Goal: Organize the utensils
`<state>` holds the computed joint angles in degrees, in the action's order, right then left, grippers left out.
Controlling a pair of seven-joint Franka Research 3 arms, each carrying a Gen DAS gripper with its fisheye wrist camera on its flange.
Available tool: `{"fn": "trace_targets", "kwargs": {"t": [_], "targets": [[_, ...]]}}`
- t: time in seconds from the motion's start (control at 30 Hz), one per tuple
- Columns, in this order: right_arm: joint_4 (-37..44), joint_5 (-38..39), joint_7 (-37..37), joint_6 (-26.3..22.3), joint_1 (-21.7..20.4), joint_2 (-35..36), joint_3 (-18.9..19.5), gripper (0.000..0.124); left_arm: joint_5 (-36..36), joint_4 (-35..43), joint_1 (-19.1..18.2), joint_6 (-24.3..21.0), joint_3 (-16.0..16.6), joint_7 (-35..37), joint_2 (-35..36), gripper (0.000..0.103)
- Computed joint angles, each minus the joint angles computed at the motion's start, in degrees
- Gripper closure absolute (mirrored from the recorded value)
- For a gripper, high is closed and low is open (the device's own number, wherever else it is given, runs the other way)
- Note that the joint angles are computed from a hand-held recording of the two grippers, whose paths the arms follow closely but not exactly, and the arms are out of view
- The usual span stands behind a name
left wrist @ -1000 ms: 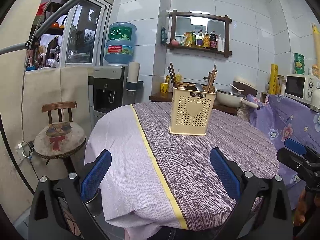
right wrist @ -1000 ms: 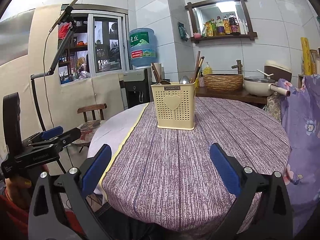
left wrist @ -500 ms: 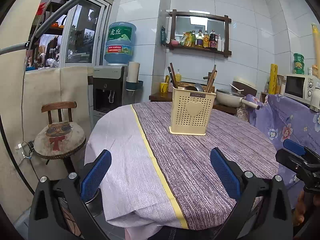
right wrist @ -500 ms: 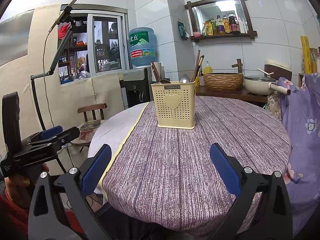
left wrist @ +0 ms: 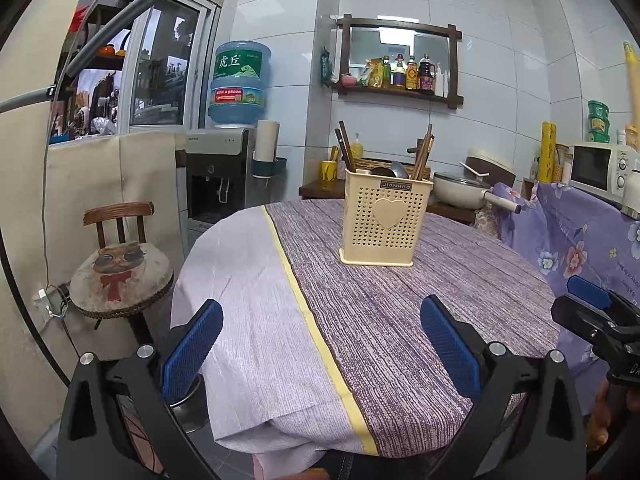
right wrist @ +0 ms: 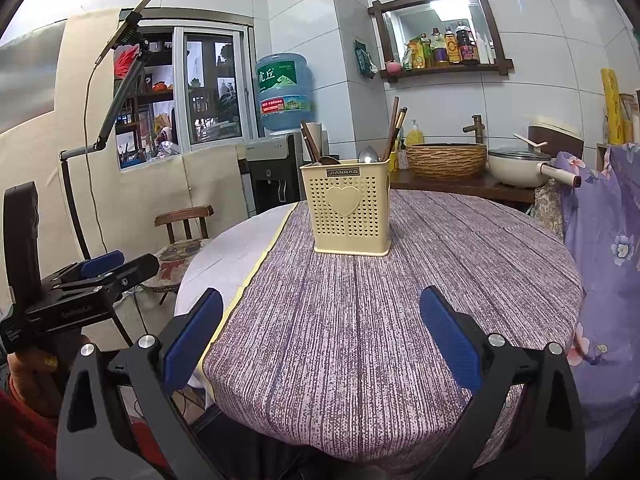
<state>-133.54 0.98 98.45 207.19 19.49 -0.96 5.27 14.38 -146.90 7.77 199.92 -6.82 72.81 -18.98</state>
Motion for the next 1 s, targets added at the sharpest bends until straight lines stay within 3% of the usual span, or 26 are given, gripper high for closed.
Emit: {"fn": "trace_targets", "kwargs": {"t": [0.1,0.53,1.0], "targets": [[0.24,-0.42,0.51,-0.16,-0.07,0.15,-0.05,0.027,-3.21,-0.48,3.35,0.72,-4.00,1.67,-0.22,0.005],[0.77,0.10,0.53,-0.35,-0.16,0.75,0.25,0.027,-3.58,-0.30,1.89,-0.68,-2.52,1.23,-0.28,0.005],[1.29,-0.37,1.56,-0.79,-0.45,1.38,0.40,0.027,-4.12,-0.15,3.01,-1.42,-3.64,1.24,-0.07,0.005]]}}
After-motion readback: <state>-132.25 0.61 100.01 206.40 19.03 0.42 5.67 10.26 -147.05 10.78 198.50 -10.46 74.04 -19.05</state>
